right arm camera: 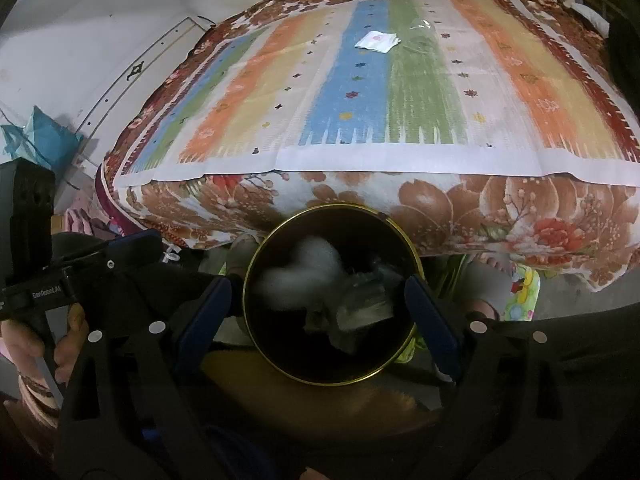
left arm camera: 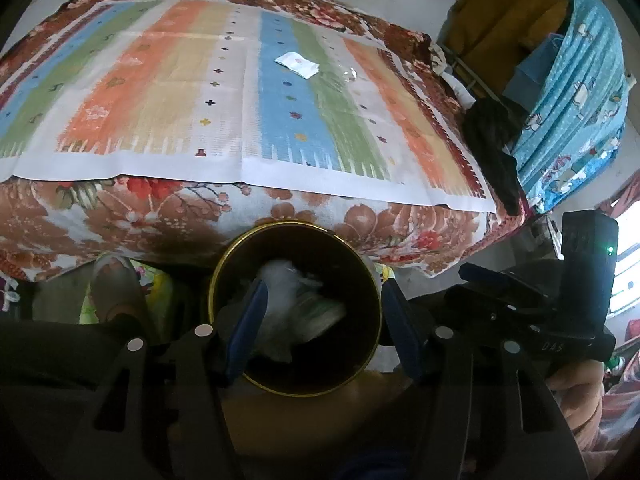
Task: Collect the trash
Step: 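Open both tools to drop the plastic wrap and eye-drop box into the bin, then move both open tools from the bin toward the white paper and clear cup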
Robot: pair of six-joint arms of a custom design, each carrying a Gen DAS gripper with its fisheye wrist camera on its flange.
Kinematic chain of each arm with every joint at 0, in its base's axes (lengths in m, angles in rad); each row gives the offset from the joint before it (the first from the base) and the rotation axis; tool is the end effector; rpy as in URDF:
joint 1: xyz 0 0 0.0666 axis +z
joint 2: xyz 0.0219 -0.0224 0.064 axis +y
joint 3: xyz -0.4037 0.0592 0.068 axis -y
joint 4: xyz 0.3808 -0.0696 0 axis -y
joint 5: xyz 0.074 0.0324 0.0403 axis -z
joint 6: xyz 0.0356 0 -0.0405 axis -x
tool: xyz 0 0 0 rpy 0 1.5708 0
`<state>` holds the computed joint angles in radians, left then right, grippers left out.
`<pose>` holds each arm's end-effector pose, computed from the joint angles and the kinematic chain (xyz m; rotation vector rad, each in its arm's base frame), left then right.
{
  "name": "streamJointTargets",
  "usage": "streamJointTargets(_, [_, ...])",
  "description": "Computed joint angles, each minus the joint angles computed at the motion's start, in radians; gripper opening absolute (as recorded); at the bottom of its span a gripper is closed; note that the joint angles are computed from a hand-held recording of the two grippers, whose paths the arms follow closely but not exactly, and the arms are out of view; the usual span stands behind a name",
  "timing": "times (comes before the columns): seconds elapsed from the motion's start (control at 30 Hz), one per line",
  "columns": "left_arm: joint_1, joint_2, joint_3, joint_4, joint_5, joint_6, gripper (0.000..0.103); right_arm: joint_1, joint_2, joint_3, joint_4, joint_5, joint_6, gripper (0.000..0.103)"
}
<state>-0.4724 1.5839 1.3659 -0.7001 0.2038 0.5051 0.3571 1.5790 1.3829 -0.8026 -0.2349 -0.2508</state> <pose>0.4711 -0.2493 0.3644 0.0472 2.5850 -0.6439 0.4895 0.1910 0.3681 -0.2296 2.6076 0.5248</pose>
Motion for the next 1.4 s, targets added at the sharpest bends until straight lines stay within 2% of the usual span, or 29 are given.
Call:
streamJointTargets(0.23, [-0.008,-0.002,0.01,-0.008,-0.047,-0.01,0.06,0.004,0.01,0.012,0.006,0.032,0.004,0.084])
streamJointTargets(0.33, [-0.025,0.004,0.031,-0.031,-0.124,-0.052,0.06,0.004,0.019,0.027,0.003,0.063,0.0,0.084])
streamJointTargets(0.5, [-0.009,0.02,0.059,-0.058,-0.109,-0.054,0.061,-0.015,0.046,0.064,-0.012,0.037,-0.024,0.084])
streamJointTargets(0.73, [0.001,0.064,0.139,-0.103,-0.154,-0.106,0.067,-0.02,0.077,0.112,-0.02,0.051,-0.016,0.088])
streamJointTargets(0.87, [-0.009,0.086,0.183,-0.116,-0.237,-0.156,0.068,-0.023,0.096,0.147,-0.02,0.067,-0.001,0.088])
streamJointTargets(1.07, [0.012,0.122,0.248,-0.142,-0.235,-0.164,0.074,-0.03,0.14,0.228,-0.049,0.108,0.016,0.09])
streamJointTargets(1.2, [0.027,0.159,0.311,-0.182,-0.215,-0.178,0.087,-0.035,0.168,0.285,-0.081,0.131,0.047,0.092])
streamJointTargets(1.4, [0.042,0.209,0.388,-0.216,-0.255,-0.174,0.097,-0.057,0.224,0.39,-0.14,0.16,0.07,0.094])
